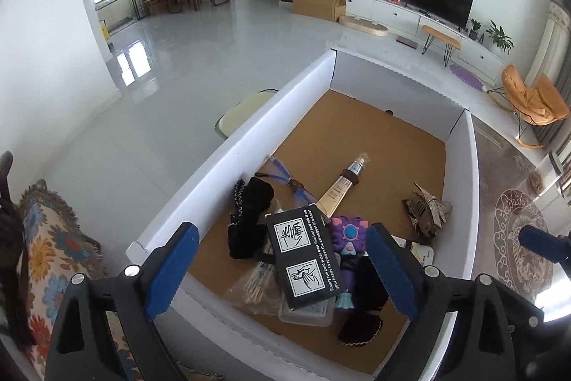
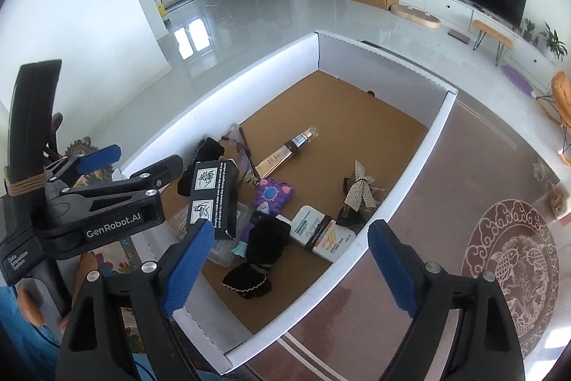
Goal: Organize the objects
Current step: 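Carry the black box and fuzzy bundle over the bin and open both tools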
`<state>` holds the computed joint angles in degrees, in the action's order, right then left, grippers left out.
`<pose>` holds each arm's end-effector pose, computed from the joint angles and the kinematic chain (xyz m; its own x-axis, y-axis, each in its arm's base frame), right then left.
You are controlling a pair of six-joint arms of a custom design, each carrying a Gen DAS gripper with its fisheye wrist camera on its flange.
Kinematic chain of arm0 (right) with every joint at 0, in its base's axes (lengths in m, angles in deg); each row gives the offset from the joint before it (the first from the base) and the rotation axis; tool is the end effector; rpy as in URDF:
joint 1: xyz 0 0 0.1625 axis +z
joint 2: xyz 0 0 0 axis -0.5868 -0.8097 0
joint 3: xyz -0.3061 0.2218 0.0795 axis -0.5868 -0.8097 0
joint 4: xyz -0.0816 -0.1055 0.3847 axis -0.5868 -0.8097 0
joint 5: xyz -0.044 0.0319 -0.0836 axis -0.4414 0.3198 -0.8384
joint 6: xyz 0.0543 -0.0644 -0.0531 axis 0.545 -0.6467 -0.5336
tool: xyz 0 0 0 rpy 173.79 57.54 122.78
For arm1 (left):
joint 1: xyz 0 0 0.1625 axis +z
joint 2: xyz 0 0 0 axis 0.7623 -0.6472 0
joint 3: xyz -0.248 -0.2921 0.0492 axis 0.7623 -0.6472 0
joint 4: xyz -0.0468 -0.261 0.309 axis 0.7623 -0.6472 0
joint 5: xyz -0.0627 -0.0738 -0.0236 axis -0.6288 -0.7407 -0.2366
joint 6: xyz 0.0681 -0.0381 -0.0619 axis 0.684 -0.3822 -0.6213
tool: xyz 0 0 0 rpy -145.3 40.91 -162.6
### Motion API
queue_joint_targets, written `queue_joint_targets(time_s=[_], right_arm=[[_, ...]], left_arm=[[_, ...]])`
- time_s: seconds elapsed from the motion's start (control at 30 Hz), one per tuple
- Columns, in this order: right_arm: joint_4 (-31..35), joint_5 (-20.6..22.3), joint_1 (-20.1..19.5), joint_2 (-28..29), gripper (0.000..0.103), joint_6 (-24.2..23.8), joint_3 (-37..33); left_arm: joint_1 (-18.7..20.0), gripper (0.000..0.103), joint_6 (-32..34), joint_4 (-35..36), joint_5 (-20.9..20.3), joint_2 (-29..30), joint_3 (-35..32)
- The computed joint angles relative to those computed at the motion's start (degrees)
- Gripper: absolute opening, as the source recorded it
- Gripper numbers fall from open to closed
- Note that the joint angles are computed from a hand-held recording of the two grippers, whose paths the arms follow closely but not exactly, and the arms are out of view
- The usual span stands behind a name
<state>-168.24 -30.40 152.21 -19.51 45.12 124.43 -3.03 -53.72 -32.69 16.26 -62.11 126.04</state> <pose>0.4496 -0.6813 0.1779 -0.4802 -0.8143 0.3260 -0.8436 0.5305 0.0826 -0.2189 -0.5589 0.3555 -0.5094 -0.6858 -0.5197 0.0273 0.5908 -0.8064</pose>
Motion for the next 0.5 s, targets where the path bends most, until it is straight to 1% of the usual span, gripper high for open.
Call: queue_joint_targets(time_s=[0.13, 0.37, 0.4, 0.5], right_arm=[[-0.56, -0.64, 0.04, -0.01, 0.089, -0.54, 0.33], [-1.29, -1.1, 0.02, 0.0, 0.089, -1.25, 0.56], [-1.4, -1.14, 0.03, -0.01, 0.089, -1.27, 0.6], [-1.87, -0.99, -0.09, -0.22, 0.089, -1.38, 0.97]], left_arm=[[-0.12, 0.095, -2.36, 2.66, 0.3, 0.73, -0.96], [-0.16, 0.095, -3.19, 4.18, 0.61, 1.06, -1.25], [-0.34, 0.095, -3.94, 4.47, 0.97, 0.94, -1.01], [-1.05, 0.095, -10.32, 11.47, 2.07, 2.41, -2.99]])
